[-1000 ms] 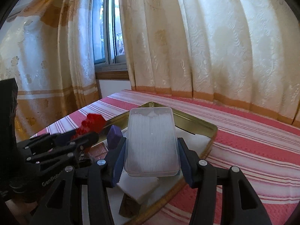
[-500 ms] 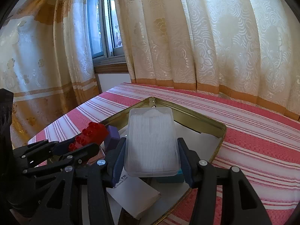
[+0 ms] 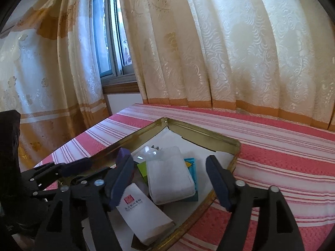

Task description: Organize rigid objects

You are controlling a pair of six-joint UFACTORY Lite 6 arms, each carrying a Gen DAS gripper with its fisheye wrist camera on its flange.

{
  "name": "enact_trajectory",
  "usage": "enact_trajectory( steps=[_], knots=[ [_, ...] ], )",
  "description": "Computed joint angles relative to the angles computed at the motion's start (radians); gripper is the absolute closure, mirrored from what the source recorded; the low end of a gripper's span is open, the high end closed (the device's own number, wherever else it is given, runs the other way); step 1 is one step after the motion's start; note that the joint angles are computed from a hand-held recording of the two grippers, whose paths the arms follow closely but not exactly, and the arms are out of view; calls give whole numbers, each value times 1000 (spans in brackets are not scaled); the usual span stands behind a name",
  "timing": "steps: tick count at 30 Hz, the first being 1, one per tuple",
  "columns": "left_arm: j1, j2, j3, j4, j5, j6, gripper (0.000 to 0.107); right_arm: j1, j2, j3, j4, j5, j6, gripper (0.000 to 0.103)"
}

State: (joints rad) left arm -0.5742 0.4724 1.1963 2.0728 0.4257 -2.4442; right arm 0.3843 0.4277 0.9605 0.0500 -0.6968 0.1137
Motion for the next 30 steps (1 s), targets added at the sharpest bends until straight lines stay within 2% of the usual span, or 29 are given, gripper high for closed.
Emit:
enact_trajectory(
  steps=[1, 7, 19, 30],
  knots=[
    [-9, -11, -15, -9, 29, 5, 24, 4, -10, -15, 14, -12, -12, 27],
    [-47, -85, -87, -48, 116, 40, 5, 0, -96, -130, 18, -86, 11, 25],
    [-51, -256, -220, -181, 176, 126, 4, 65, -270, -282, 85, -115, -48, 23],
    [-12, -362, -304, -186, 158, 103, 4, 141, -370, -328, 148, -105, -120, 22]
  ],
)
